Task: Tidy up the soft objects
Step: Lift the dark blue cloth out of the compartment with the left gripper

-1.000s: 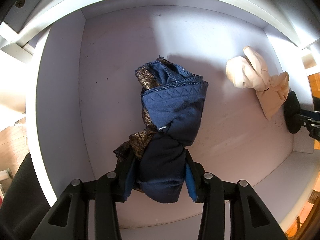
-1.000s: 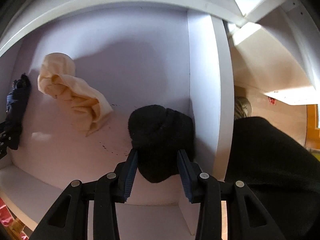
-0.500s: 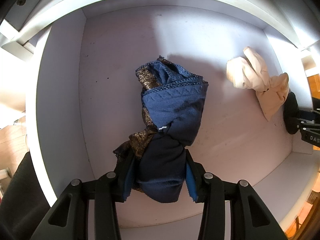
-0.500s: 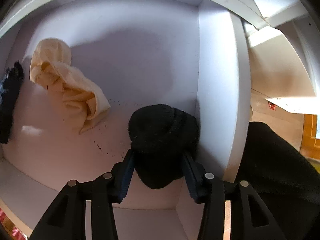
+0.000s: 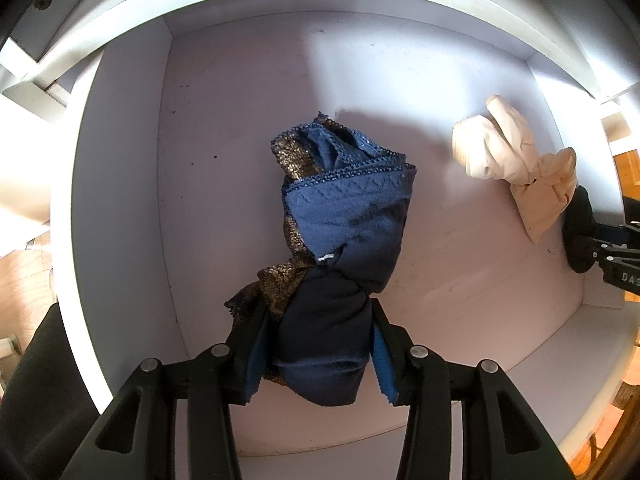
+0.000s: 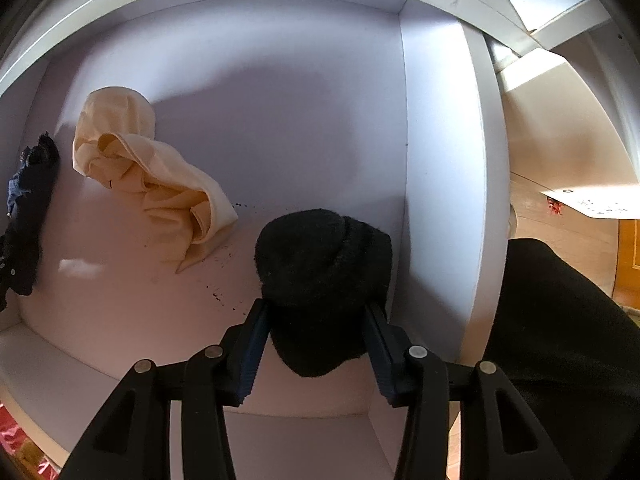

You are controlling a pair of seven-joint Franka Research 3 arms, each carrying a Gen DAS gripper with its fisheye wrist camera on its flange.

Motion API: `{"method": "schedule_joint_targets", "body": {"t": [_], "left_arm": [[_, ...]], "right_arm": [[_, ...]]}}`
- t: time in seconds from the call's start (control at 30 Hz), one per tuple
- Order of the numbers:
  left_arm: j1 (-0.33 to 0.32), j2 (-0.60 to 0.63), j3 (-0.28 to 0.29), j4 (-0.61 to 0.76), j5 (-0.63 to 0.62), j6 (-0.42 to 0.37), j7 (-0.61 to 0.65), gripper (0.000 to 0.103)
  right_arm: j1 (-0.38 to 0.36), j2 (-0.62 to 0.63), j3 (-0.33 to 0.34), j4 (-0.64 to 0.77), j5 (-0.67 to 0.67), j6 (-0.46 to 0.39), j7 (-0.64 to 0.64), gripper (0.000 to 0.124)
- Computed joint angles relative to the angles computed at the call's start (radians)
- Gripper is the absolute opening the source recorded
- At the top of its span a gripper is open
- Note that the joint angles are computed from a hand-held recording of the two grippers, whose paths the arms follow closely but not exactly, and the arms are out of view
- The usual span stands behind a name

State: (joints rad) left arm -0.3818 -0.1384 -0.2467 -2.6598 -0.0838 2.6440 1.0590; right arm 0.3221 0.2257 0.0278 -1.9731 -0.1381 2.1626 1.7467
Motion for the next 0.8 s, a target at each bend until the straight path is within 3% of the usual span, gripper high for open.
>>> {"method": "schedule_joint_targets", "body": {"t": [0.57, 0.8], "left_arm": [[-0.001, -0.018, 0.006, -0.022, -0.015, 0.034, -0.010, 0.052], [-0.023, -0.041, 0.010, -0.035, -0.017, 0.074, 0.001, 0.067]], "right_arm": [[0.027, -0.004, 0.013, -0.010, -0.008, 0.001, 0.017, 0.042], [0.029, -0.006, 0.019, 0.002, 0.019, -0.012, 0.011, 0.042]]}}
